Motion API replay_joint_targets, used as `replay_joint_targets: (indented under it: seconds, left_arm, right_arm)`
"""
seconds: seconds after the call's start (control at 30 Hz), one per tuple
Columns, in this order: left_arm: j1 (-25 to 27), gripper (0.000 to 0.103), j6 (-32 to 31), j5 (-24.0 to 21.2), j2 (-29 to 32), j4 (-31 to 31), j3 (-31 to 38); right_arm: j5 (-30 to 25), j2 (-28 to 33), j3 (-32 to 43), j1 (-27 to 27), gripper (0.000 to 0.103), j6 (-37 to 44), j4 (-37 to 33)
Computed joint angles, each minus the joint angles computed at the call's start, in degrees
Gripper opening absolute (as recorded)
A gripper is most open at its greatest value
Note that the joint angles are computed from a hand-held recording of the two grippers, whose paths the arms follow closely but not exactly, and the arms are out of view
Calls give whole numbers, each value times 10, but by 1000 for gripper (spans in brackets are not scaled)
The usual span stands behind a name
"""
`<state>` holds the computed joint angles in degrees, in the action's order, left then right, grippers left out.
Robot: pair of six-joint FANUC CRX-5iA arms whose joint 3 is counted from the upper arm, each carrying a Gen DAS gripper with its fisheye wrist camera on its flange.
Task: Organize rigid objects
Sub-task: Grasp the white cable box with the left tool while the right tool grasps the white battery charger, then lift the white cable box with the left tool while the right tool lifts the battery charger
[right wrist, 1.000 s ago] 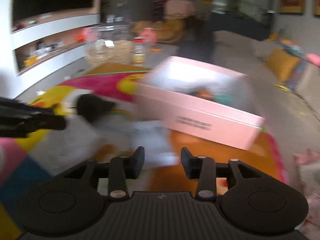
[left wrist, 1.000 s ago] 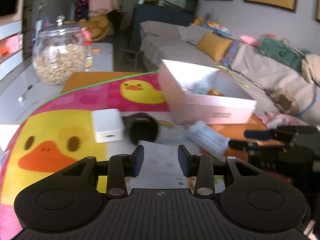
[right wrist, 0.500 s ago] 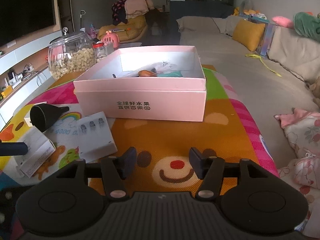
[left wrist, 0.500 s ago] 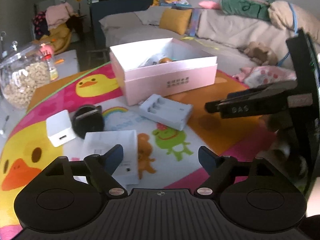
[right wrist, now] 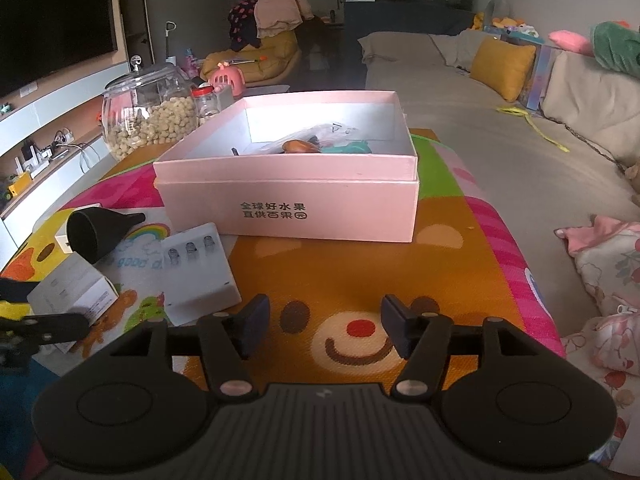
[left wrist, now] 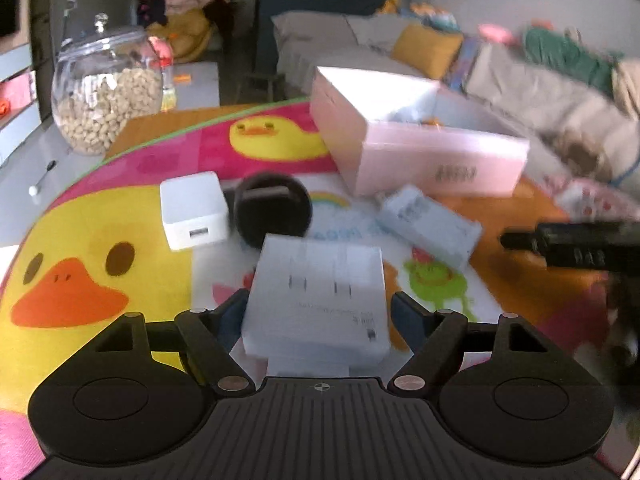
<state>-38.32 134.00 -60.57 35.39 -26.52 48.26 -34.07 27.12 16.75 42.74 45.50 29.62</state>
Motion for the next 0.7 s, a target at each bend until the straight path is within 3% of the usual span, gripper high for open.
replay_joint_targets:
  seconds: [0.17, 0.23, 0.47, 0.53, 0.7]
  left_arm:
    - [4, 76, 2, 30, -6, 2, -18]
    - [4, 76, 6, 39, -12, 1, -30]
    - [0, 76, 15, 47, -16, -12, -39]
    - [1, 76, 14, 49, -17, -10, -40]
    - [4, 76, 16, 60, -22, -5, -51]
  right_arm:
    - [-5, -2, 58, -3, 62, 146, -162]
    - [-25, 15, 93, 3, 62, 173, -170]
    - [-179, 142, 318, 9, 62, 267, -239]
    - [-169, 139, 302, 15, 52, 259, -214]
    - [-145, 91, 206, 28, 48, 211, -135]
